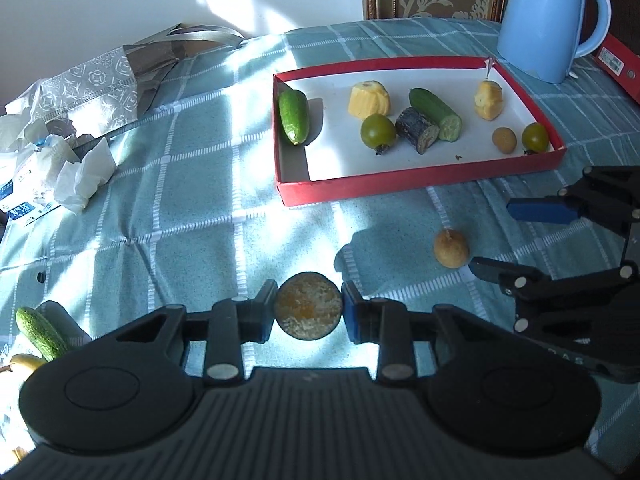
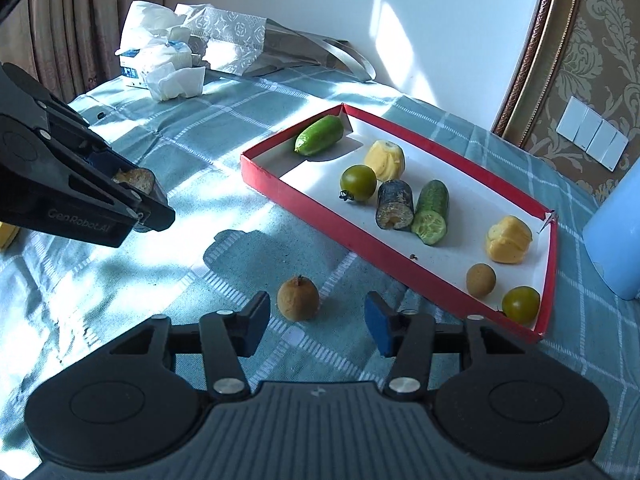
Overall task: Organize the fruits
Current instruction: 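Lift the fruit slice with the left gripper while the right gripper grasps the brown round fruit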
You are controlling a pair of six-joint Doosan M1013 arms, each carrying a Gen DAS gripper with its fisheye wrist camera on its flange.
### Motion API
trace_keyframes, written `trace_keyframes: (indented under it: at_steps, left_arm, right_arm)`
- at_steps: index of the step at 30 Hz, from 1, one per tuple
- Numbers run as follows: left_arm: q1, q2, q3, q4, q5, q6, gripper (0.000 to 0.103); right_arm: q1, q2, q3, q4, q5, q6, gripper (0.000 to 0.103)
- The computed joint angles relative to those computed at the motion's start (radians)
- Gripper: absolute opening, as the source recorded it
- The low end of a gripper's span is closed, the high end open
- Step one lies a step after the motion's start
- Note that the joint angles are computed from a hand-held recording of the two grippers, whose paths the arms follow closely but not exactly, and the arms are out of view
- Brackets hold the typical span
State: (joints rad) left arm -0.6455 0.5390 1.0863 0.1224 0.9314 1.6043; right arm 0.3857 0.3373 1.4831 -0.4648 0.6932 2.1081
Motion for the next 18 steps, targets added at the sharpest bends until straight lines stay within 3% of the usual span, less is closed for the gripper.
trace_keyframes:
  at_steps: [6, 9, 14, 18]
  left_arm:
    - [0.010, -0.002, -0.002, 0.003, -0.002, -0.006, 0.030]
    - [0.012, -0.002, 0.000, 0.004, -0.002, -0.005, 0.030]
    - [0.015, -0.001, 0.000, 0.002, 0.001, -0.004, 0.030]
    - [0.015, 0.000, -0.001, 0.002, 0.002, -0.004, 0.030]
  right_arm:
    - [-0.016, 0.042, -0.038, 0.076, 0.025, -0.057, 0.047]
    - [-0.021, 0.051, -0.048, 0.112, 0.035, -0.090, 0.038]
    - [-0.025, 0.063, -0.062, 0.156, 0.048, -0.135, 0.037]
    - [-0.025, 0.068, -0.069, 0.170, 0.054, -0.159, 0.028]
